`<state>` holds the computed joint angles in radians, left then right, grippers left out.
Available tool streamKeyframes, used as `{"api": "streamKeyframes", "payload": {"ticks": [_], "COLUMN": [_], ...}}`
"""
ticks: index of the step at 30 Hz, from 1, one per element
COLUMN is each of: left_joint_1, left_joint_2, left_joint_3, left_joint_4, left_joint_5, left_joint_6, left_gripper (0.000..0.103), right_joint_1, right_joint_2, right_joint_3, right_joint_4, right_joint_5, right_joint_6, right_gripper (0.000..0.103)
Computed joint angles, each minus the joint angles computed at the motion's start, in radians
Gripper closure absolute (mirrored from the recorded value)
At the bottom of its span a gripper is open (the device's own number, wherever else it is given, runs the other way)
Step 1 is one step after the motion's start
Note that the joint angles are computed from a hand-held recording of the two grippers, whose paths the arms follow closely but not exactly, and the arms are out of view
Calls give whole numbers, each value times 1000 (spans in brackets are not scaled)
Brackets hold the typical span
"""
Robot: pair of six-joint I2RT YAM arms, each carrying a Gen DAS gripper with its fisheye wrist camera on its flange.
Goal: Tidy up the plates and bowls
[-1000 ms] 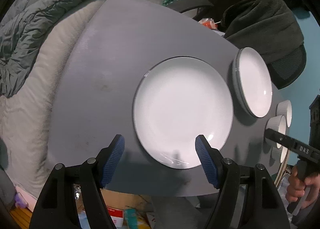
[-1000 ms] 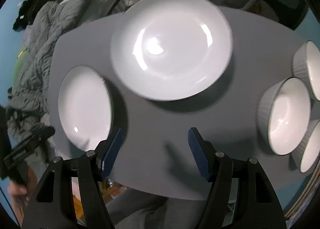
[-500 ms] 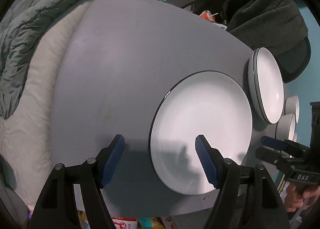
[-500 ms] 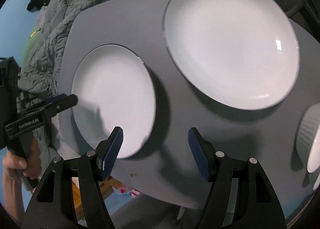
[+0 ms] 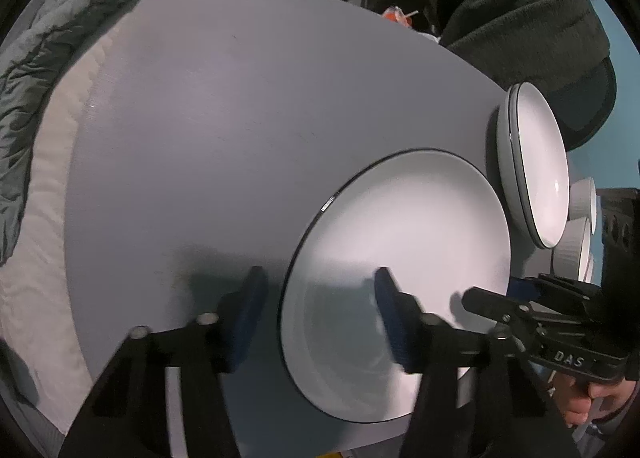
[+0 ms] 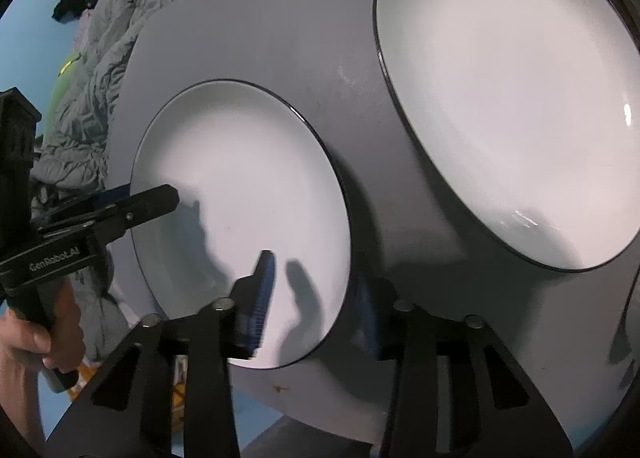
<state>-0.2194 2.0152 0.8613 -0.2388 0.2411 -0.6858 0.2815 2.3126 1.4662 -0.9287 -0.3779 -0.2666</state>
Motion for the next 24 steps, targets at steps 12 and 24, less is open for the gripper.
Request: {"api": "streamKeyframes", "payload": {"ticks": [12,24], "left_joint_1": [-13,-205], "left_joint_2": [-24,-71], "left_joint_3": [-65,-166], "left_joint_4": [42,131], "left_joint_5": [2,27], "left_joint_6": [-35,-217], "left_gripper": [79,79], "right_joint_1": [-35,-93], "right_joint_2": [36,18], "right_joint_3": [47,21], "right_joint_4": [-62,-99], "right_joint_5": [19,85], "right_joint_6": [-59,-166], "right_gripper": [89,88]}}
